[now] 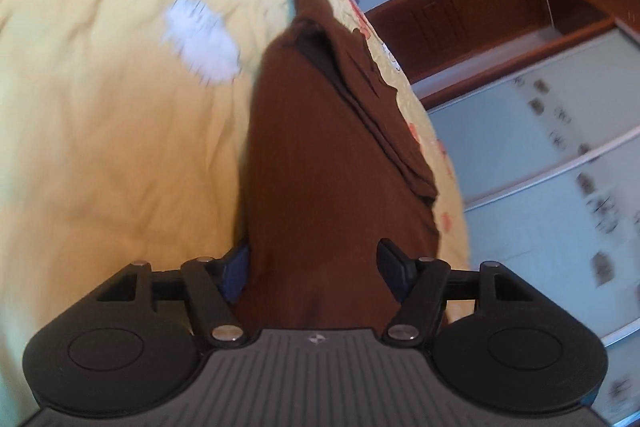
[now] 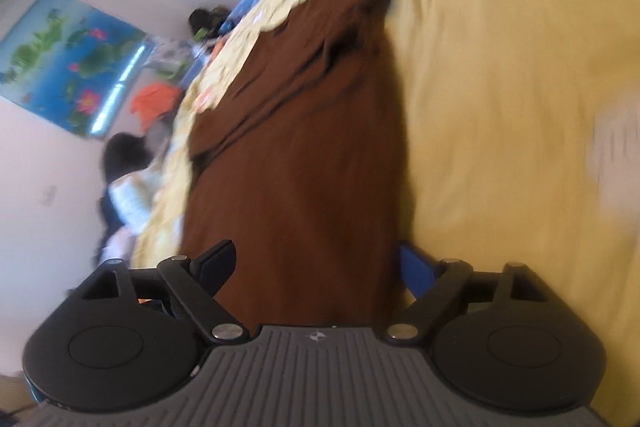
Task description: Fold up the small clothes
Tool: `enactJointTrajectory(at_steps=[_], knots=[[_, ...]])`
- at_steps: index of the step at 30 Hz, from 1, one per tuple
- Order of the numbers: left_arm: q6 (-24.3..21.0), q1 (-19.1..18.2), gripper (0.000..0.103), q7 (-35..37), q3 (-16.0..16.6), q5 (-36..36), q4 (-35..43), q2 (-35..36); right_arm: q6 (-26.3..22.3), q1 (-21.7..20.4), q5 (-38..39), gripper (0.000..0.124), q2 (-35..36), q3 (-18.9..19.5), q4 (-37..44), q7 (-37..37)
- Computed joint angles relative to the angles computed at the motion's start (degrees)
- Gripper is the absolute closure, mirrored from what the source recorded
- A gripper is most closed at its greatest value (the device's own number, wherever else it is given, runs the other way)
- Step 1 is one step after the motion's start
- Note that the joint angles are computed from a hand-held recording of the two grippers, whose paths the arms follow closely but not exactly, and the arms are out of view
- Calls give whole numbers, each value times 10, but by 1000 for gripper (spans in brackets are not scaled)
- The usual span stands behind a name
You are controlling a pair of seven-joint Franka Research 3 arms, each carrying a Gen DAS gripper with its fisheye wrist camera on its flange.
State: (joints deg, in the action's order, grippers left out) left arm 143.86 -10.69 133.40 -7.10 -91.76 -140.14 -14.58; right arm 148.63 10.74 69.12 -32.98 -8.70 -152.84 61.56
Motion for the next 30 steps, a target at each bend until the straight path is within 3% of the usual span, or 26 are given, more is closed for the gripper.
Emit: enactJointTrajectory(at_steps=[6, 8, 10, 12, 13, 14, 16, 19, 24, 27, 30], knots=[[-58, -8, 38, -5, 8, -1, -54, -49, -41, 14, 21, 38, -73, 1, -57, 32], [-49, -13, 40, -3, 0, 5, -57, -52, -52, 18, 30, 38, -83, -3, -64, 31], [-32, -18, 49, -3, -7, 7, -57, -53, -54, 17, 33, 39, -87, -3, -65, 30], [-13, -20, 72, -29, -12, 32, -49, -47, -46, 16, 39, 42, -87, 4, -65, 36], [-1, -21, 78, -48, -15, 56, -45, -44, -37, 13, 34, 54, -86, 12, -65, 47], [10, -22, 90, -68, -17, 84, -43, -42, -28, 8, 21, 79, -85, 22, -67, 66], [25, -29, 94, -84, -15, 119, -41, -43, -19, -6, -31, 111, -83, 40, -74, 110], [67, -46, 96, -94, -19, 173, -39, -55, 11, 15, -16, 111, -97, 27, -93, 102], [62, -73, 96, -6, 18, 115, 23, -34, 32, 48, 45, 110, -107, -10, -81, 58], [75, -64, 96, 50, 13, 90, 114, 30, 32, 59, 111, 110, -60, -40, -20, -22], [97, -46, 96, 79, -6, 98, 238, 127, 11, 59, 196, 110, 32, -69, 77, -119]])
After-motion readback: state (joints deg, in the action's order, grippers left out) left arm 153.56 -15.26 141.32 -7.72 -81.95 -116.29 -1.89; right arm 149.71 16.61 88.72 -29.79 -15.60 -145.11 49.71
